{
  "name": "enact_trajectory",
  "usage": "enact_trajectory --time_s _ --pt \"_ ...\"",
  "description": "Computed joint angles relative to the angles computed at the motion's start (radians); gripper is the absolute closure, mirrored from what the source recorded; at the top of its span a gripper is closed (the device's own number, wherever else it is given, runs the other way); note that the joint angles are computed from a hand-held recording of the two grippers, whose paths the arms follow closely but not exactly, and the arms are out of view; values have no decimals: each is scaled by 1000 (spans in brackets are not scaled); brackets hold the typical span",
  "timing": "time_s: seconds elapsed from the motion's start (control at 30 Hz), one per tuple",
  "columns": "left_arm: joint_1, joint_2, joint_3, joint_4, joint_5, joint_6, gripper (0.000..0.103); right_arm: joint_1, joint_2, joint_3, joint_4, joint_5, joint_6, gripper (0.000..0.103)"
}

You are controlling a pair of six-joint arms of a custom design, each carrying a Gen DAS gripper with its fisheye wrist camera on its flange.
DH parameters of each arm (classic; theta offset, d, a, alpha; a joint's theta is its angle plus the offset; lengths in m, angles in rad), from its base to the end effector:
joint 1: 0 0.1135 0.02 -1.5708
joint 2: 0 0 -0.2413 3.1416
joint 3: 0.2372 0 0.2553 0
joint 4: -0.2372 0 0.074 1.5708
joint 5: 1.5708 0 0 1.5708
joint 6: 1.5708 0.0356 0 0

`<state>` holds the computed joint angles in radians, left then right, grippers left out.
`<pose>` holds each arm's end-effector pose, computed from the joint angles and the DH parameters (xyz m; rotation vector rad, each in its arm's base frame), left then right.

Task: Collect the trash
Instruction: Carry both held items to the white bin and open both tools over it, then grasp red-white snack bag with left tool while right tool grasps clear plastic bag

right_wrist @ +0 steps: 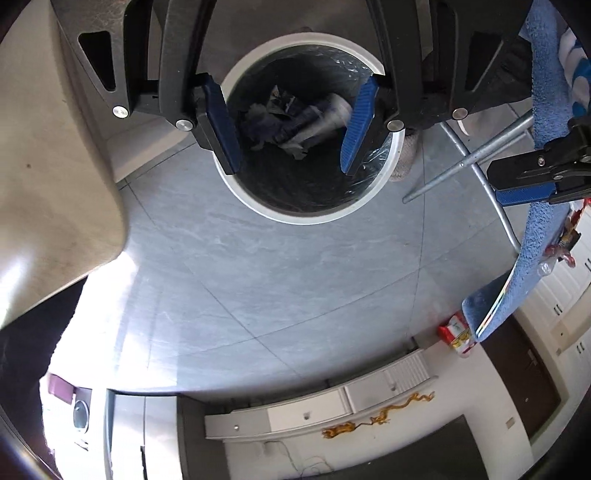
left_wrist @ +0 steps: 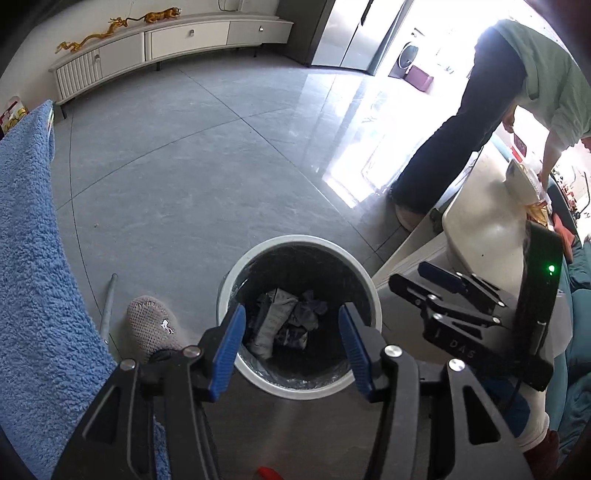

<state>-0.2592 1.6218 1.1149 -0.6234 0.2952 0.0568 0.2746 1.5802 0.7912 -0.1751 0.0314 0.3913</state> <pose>0.3110 -0.0932 0.1887 0.5131 2.6497 -0.4600 0.2911 0.0809 0.1309 0.1612 2.5442 0.2230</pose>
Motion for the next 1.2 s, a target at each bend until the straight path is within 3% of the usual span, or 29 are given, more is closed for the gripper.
enact_trajectory --time_s 0.3,0.4,0.53,0.77,1.2 --pt "30 -142 -59 -29 9 16 52 42 -105 -17 -31 22 11 47" --pt "38 -207 -84 -41 8 16 45 63 -159 -20 -52 30 11 46" --pt "91 -302 -115 -73 31 41 44 103 -216 -4 -87 49 17 46" --pt "255 -436 -131 -152 108 98 43 200 -309 56 -168 100 37 44" --pt "695 -511 -123 -261 285 339 43 404 -226 269 -244 166 6 41"
